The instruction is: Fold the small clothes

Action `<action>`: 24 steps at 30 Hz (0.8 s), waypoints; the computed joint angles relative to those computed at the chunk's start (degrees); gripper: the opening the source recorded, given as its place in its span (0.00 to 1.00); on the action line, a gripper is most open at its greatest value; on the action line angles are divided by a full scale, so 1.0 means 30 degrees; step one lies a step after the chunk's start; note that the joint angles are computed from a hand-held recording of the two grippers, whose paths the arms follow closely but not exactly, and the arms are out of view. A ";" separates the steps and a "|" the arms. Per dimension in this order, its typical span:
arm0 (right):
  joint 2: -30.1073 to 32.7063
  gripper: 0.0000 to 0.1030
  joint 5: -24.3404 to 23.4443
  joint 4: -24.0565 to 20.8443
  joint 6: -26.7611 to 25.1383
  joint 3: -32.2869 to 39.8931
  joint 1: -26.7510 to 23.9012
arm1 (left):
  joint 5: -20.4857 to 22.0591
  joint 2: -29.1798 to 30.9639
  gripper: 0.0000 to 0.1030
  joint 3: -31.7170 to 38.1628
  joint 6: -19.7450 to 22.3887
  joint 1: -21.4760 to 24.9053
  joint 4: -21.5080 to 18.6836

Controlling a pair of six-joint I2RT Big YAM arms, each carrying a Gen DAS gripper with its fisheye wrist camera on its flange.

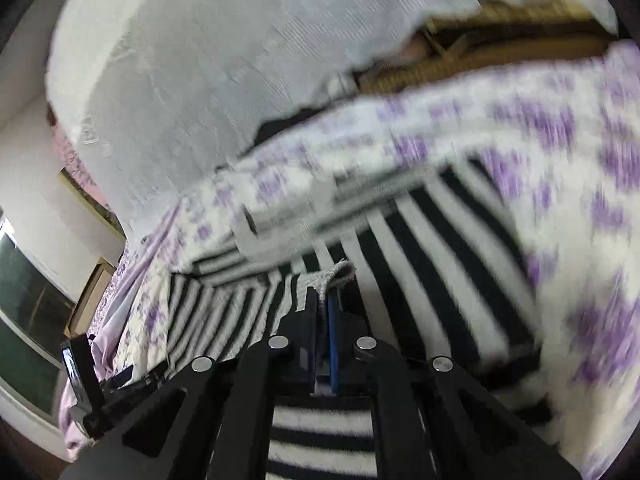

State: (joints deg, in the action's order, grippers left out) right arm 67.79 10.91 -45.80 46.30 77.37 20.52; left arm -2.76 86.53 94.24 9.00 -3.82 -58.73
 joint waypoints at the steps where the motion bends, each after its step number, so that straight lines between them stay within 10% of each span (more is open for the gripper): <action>1: 0.0256 0.05 0.0054 -0.0130 -0.0406 0.0294 -0.0082 | -0.0472 -0.0174 0.96 -0.0204 -0.0081 -0.0103 0.0320; 5: 0.1305 0.07 0.0818 -0.1757 -0.0955 0.0249 -0.0247 | -0.2597 -0.0114 0.96 -0.0191 -0.0458 -0.0200 0.0447; 8: 0.0388 0.11 -0.1300 -0.0382 0.0379 -0.1434 -0.1123 | -0.1600 0.0093 0.96 0.0453 -0.1015 0.0240 -0.0525; 13: -0.0962 0.13 -0.0267 0.0819 0.0649 -0.1502 -0.0942 | -0.0200 -0.0325 0.96 0.1496 -0.0953 -0.0197 -0.0072; 21: 0.2252 0.17 -0.2574 0.0216 -0.0480 0.1070 -0.0546 | -0.0747 0.3165 0.96 0.5222 -0.0565 -0.2487 -0.2415; 24: 0.2034 0.00 -0.3822 0.1374 0.0000 -0.0556 -0.1303 | -0.0410 0.4317 0.96 0.4920 -0.1533 -0.2055 -0.1830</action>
